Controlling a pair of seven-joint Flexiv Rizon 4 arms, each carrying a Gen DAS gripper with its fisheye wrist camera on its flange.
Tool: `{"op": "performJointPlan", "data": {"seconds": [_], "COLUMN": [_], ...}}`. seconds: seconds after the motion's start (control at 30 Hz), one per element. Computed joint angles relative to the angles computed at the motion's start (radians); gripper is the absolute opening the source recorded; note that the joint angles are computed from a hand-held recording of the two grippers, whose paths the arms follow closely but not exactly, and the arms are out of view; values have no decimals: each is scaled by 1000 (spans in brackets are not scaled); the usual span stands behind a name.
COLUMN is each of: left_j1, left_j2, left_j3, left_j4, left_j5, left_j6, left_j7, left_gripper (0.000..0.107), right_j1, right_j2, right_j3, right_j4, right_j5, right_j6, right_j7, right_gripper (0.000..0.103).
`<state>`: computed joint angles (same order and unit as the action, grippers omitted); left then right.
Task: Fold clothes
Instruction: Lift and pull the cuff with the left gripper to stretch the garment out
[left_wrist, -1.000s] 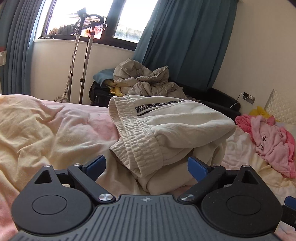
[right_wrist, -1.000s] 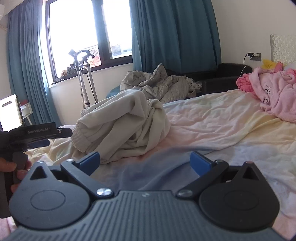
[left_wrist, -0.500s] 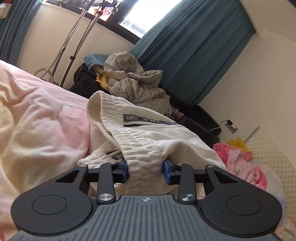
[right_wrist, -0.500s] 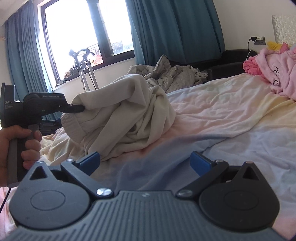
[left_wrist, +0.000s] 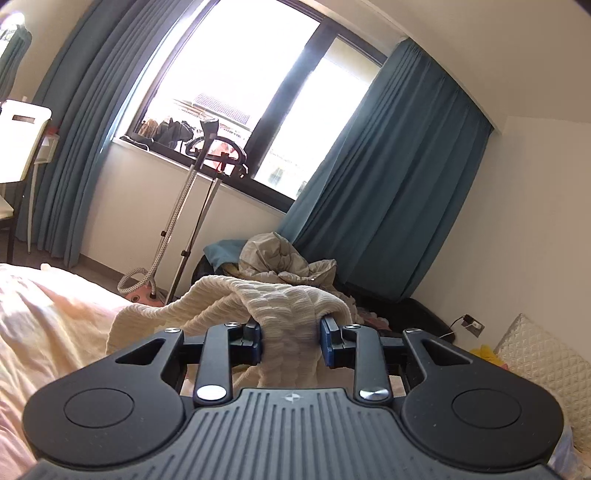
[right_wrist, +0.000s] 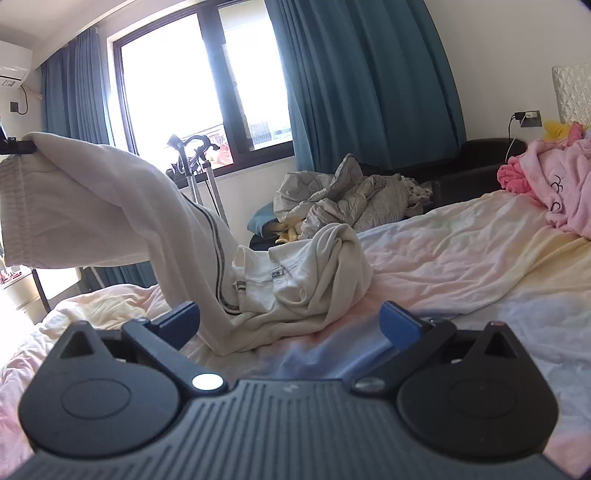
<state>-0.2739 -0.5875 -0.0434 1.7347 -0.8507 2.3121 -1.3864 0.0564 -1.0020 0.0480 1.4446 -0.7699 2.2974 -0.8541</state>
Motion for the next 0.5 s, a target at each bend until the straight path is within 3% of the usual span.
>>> {"op": "performJointPlan", "data": {"seconds": [0.1, 0.2, 0.3, 0.37, 0.5], "left_j1": [-73, -53, 7, 54, 114], "left_j2": [73, 136, 150, 137, 98], "left_j3": [45, 27, 12, 9, 25], "left_j4": [76, 199, 334, 412, 511], "left_j5": [-204, -286, -208, -123, 25], "left_j6": [33, 40, 48, 58, 90], "left_j7": [188, 231, 71, -92, -337], "left_gripper": [32, 32, 32, 33, 35], "right_j1": [2, 8, 1, -4, -2], "right_j2": [23, 40, 44, 40, 23], "right_j3": [-2, -6, 1, 5, 10], "right_j4": [33, 59, 67, 62, 42], "right_j5": [4, 13, -12, -37, -65], "right_j6": [24, 37, 36, 26, 16], "right_j7": [-17, -36, -28, -13, 6], "right_gripper": [103, 103, 103, 103, 103]}}
